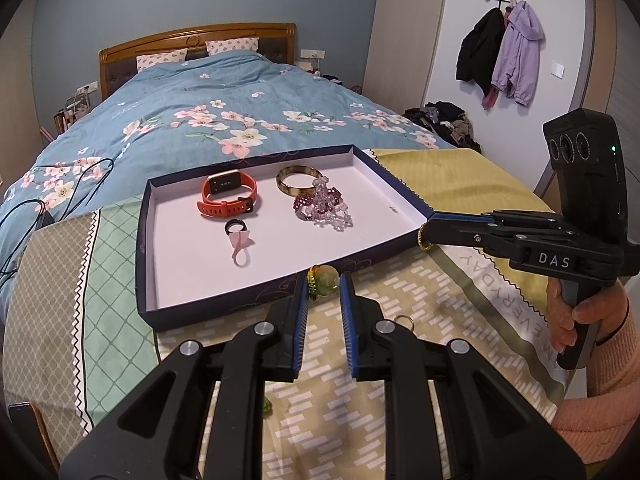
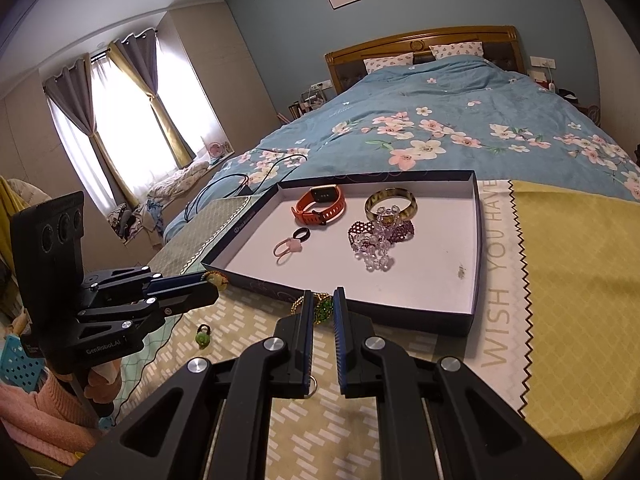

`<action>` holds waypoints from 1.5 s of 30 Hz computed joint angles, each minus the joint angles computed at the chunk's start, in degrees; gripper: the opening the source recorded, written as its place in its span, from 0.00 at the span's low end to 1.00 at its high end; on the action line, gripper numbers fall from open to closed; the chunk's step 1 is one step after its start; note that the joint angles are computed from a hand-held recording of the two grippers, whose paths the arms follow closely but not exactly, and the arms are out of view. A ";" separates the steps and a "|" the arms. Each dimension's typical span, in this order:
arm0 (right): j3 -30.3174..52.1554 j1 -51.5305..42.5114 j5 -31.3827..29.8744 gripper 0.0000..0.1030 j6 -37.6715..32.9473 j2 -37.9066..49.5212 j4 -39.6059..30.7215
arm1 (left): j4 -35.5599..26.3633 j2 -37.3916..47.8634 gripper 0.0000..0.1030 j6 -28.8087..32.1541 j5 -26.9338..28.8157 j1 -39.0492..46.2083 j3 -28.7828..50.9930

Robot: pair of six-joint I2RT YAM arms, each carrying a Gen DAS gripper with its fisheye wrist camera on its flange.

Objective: Organize jewelry
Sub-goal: 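Carry both green-stone rings into the tray and open both tools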

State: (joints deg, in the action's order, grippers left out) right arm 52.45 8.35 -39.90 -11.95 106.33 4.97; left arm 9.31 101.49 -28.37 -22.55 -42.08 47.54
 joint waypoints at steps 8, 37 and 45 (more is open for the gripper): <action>2.01 0.50 0.19 0.08 0.23 1.32 -0.38 | -0.18 0.00 0.16 0.13 -0.06 1.13 0.40; 10.01 2.73 3.17 0.08 1.07 5.62 -3.10 | -1.35 3.22 0.16 1.82 0.54 5.69 4.44; 12.58 3.13 3.79 0.08 1.30 7.85 -4.09 | -2.15 4.79 0.16 2.11 0.70 6.85 6.01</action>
State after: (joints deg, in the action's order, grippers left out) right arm 65.03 11.48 -36.11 -10.65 114.18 0.88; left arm 7.16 106.28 -26.26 -21.84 -35.23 53.55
